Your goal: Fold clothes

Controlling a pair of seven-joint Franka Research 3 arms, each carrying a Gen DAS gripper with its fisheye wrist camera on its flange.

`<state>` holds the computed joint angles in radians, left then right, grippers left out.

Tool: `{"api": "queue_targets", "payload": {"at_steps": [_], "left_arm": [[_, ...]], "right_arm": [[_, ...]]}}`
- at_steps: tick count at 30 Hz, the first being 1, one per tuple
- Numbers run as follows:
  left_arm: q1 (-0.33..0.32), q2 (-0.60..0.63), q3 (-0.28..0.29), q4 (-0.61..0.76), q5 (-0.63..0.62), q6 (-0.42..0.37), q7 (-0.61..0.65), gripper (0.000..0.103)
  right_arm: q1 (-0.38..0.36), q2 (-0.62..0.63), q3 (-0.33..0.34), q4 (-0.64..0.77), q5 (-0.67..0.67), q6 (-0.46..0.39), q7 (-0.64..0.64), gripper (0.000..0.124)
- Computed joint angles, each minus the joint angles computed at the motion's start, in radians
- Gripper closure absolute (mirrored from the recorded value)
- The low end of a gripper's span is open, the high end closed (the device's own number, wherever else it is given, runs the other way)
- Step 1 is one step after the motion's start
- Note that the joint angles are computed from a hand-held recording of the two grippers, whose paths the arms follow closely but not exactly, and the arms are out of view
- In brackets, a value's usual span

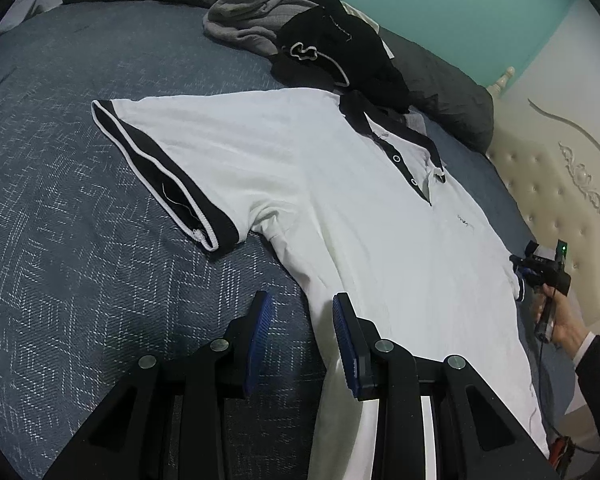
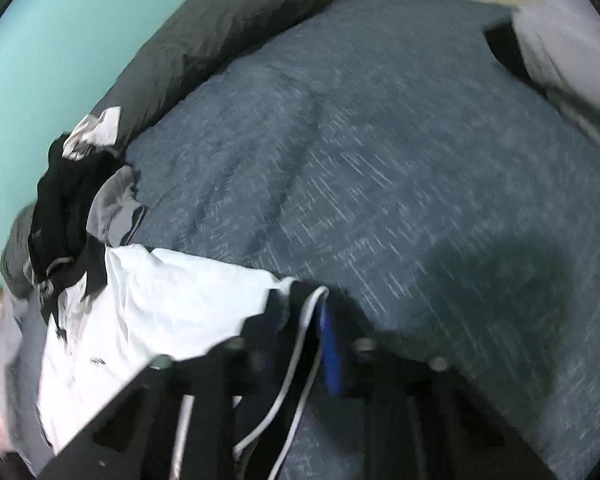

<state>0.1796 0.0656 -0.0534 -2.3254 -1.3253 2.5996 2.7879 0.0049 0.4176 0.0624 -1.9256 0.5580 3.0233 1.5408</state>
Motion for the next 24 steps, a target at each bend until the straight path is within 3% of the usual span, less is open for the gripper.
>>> {"api": "queue_targets", "payload": {"at_steps": [3,11,14,17,20,24], "left_arm": [[0.002,0.001,0.001,0.0,-0.005,0.001,0.002,0.068],[-0.003,0.001,-0.002,0.001,0.0,0.009,0.008,0.068],[-0.006,0.004,-0.005,0.001,0.003,0.011,0.009,0.068],[-0.008,0.003,-0.008,0.0,0.003,0.016,0.013,0.068],[-0.008,0.005,-0.007,0.003,0.002,0.012,0.01,0.068],[-0.005,0.006,-0.006,0.005,0.001,0.006,0.008,0.068]], "right_arm": [[0.053,0.008,-0.07,0.014,-0.077,0.002,0.038,0.12],[0.01,0.056,-0.049,0.12,-0.112,0.0,0.015,0.12],[0.053,0.1,-0.107,0.185,-0.155,-0.078,0.081,0.12],[0.043,0.138,-0.101,0.23,-0.167,-0.142,0.109,0.12],[0.023,0.147,-0.08,0.24,-0.151,-0.161,0.121,0.116],[0.01,0.098,-0.07,0.179,-0.126,-0.112,0.127,0.089]]}}
